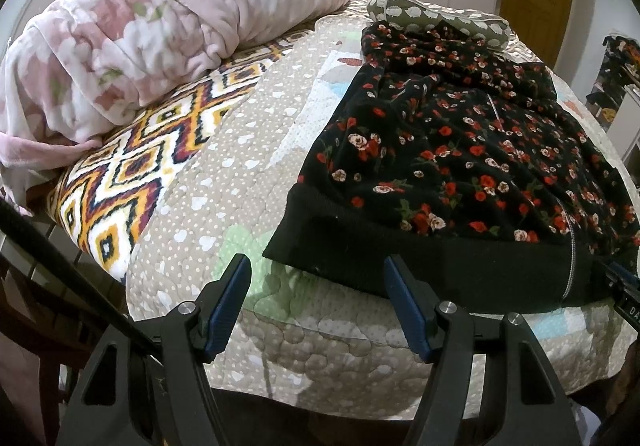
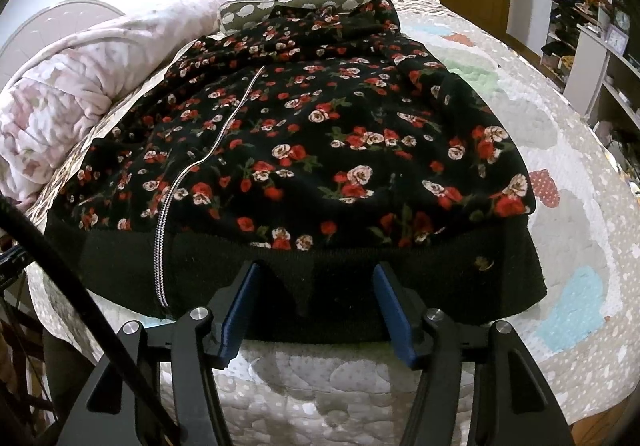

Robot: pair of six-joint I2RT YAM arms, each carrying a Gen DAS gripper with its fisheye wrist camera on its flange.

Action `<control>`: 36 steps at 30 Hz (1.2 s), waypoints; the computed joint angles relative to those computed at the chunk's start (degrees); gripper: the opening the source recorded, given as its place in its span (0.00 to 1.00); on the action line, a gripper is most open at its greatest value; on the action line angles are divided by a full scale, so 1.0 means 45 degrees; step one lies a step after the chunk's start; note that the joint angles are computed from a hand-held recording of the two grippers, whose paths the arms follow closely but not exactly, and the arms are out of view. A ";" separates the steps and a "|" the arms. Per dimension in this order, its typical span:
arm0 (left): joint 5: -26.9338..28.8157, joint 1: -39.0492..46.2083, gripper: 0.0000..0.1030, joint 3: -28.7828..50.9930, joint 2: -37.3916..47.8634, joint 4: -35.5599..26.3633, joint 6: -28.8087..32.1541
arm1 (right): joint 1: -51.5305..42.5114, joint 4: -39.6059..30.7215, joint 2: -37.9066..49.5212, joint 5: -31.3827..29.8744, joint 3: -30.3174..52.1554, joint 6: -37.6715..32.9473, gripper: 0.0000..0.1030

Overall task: Fold large clothes
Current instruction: 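Grasp the jacket hem with the left gripper while the right gripper grasps it too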

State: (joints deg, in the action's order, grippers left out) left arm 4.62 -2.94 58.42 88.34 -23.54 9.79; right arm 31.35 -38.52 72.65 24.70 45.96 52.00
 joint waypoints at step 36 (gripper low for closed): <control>-0.0097 0.0021 0.66 0.0067 0.0587 -0.0128 0.0009 | 0.0261 0.0468 0.0517 0.0065 -0.0226 0.0007 0.83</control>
